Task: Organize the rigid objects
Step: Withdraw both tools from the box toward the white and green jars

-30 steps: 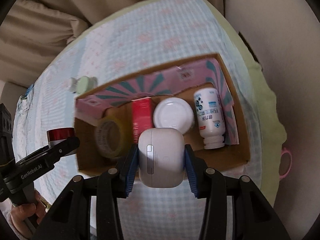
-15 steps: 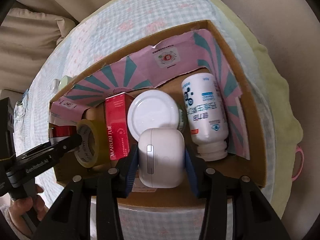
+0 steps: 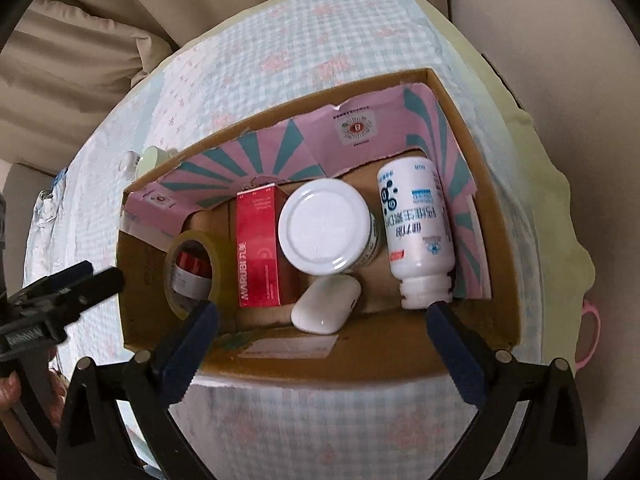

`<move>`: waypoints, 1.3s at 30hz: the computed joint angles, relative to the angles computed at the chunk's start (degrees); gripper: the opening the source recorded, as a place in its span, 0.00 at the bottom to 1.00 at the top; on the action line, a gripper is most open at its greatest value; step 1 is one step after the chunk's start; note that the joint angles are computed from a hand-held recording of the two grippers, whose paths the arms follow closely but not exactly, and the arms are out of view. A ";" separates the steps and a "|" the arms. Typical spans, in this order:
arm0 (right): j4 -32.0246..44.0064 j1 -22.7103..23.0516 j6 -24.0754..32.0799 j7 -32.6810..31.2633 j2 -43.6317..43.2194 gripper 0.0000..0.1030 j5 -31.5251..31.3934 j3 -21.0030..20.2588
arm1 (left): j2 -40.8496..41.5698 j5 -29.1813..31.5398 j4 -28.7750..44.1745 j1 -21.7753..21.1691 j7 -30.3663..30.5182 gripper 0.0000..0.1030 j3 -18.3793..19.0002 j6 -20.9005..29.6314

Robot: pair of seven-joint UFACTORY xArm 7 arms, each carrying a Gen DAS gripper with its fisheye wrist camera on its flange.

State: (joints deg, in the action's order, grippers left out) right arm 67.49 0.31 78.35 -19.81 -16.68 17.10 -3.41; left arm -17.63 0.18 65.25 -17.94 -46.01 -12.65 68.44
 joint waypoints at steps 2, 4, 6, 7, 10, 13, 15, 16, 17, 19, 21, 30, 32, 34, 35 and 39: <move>0.21 -0.10 0.58 0.51 -0.30 1.00 -0.23 0.05 | -1.77 -0.04 -0.61 0.02 -0.33 1.00 0.07 0.50; 0.85 -0.23 1.21 1.41 -0.76 1.00 -1.11 0.29 | -3.08 -0.18 -0.82 0.16 -0.61 1.00 0.06 0.96; 1.43 -0.15 1.73 2.29 -1.54 1.00 -1.40 0.47 | -4.81 0.40 -0.38 0.49 -0.92 1.00 -0.20 2.74; 1.55 -0.13 2.01 2.57 -2.25 1.00 -1.43 0.41 | -5.66 0.66 -0.36 0.60 -0.94 1.00 -0.35 3.20; 2.85 0.35 3.09 3.39 -3.80 1.00 -2.30 0.83 | -9.28 1.10 -0.40 1.16 -0.28 1.00 -0.34 5.32; 4.59 1.25 4.72 4.55 -5.81 1.00 -3.57 1.78 | -13.92 0.96 -0.98 2.11 0.70 1.00 0.26 7.51; 5.67 1.93 6.10 5.86 -7.06 1.00 -4.09 2.41 | -17.10 0.82 -1.16 2.92 1.68 1.00 0.76 9.21; 6.61 2.30 6.93 7.02 -7.86 1.00 -4.46 2.98 | -18.41 0.74 -1.10 3.35 2.42 1.00 1.05 10.09; 7.30 2.69 7.54 8.07 -8.35 1.00 -4.62 3.37 | -19.77 0.65 -1.03 3.77 3.26 1.00 1.38 11.00; 9.27 3.54 9.23 10.83 -9.53 1.00 -4.60 4.32 | -22.58 0.76 -0.82 4.74 5.37 1.00 2.15 12.85; 10.02 4.70 9.32 13.08 -10.94 1.00 -3.93 5.11 | -25.66 1.43 -0.87 5.91 8.11 1.00 3.14 14.51; 12.48 10.28 5.26 27.10 -14.24 1.00 -4.83 13.39 | -34.56 2.16 -1.44 11.68 21.38 1.00 10.24 18.27; 13.03 11.18 5.02 31.65 -13.77 1.00 -6.01 15.74 | -35.70 2.42 -1.35 12.55 25.28 1.00 12.29 18.62; 13.04 12.38 4.31 35.26 -13.61 1.00 -7.31 17.77 | -36.37 2.75 -1.31 13.32 29.59 1.00 14.88 18.84; 13.20 13.06 4.06 37.05 -13.20 1.00 -7.86 18.89 | -36.48 2.74 -1.33 13.71 31.58 1.00 16.20 18.85; 15.29 15.70 4.49 43.22 -9.86 1.00 -11.03 23.01 | -35.72 3.62 -1.93 15.42 39.41 1.00 20.15 17.88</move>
State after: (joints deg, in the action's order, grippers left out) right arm 82.78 16.01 82.84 23.42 -26.54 6.07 19.60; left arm -53.35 3.80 63.32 -2.52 -6.60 7.51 86.32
